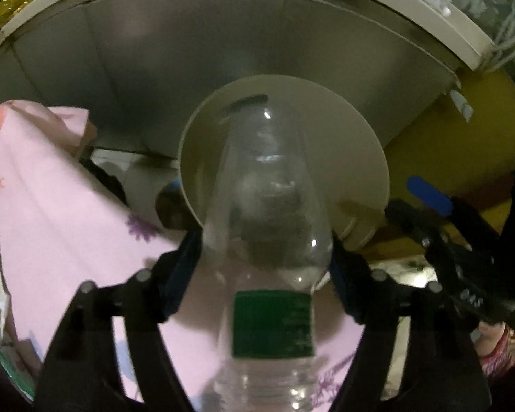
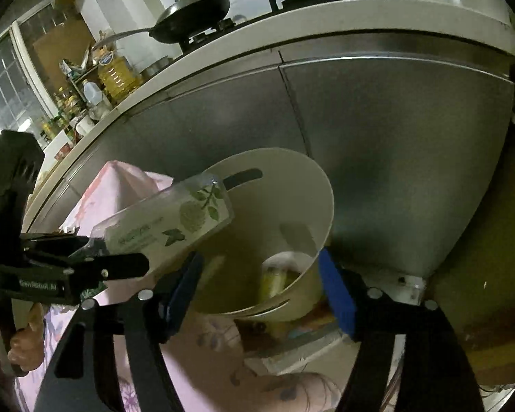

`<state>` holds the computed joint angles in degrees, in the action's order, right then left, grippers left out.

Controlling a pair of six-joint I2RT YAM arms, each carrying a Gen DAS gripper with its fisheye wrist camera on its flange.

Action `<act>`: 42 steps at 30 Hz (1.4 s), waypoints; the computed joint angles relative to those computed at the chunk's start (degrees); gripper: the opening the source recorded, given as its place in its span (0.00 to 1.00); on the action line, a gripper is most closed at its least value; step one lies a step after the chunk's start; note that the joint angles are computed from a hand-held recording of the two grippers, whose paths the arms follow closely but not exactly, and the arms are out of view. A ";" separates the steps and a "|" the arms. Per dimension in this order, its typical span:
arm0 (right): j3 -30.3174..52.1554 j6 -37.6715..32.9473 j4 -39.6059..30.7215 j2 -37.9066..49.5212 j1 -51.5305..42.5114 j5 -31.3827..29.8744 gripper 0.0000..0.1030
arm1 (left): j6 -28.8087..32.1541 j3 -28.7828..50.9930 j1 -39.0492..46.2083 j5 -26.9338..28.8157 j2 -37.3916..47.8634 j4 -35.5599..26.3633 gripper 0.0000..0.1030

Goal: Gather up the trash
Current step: 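Carry bottle and box over the white bin and open both tools, then bring both open tools back over the table, then grasp the white plastic bag with the left tool while the right tool grasps the orange wrapper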

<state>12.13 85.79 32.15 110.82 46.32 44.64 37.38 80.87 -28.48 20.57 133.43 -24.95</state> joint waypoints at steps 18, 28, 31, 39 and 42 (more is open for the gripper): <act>4.82 -11.10 -2.10 -10.89 2.90 6.86 0.66 | 0.77 -14.03 18.10 14.32 -15.66 5.65 0.80; 25.73 -30.04 13.73 6.33 -4.71 -23.64 0.52 | 1.89 1.86 48.18 23.04 -8.20 -1.65 0.80; 39.73 -34.77 4.72 11.82 -7.96 -30.22 0.52 | -1.92 13.02 51.14 21.73 -1.30 -4.44 0.87; 71.79 -38.14 -16.68 27.99 -15.80 -39.43 0.52 | 0.37 48.42 51.54 24.47 20.86 -29.74 0.90; 80.43 -41.03 -20.90 32.58 -17.74 -39.74 0.52 | 2.32 51.32 50.11 24.50 23.42 -31.27 0.90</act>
<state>92.55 44.76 11.25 143.39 28.58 4.90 39.71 132.19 21.64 45.07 156.86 -56.22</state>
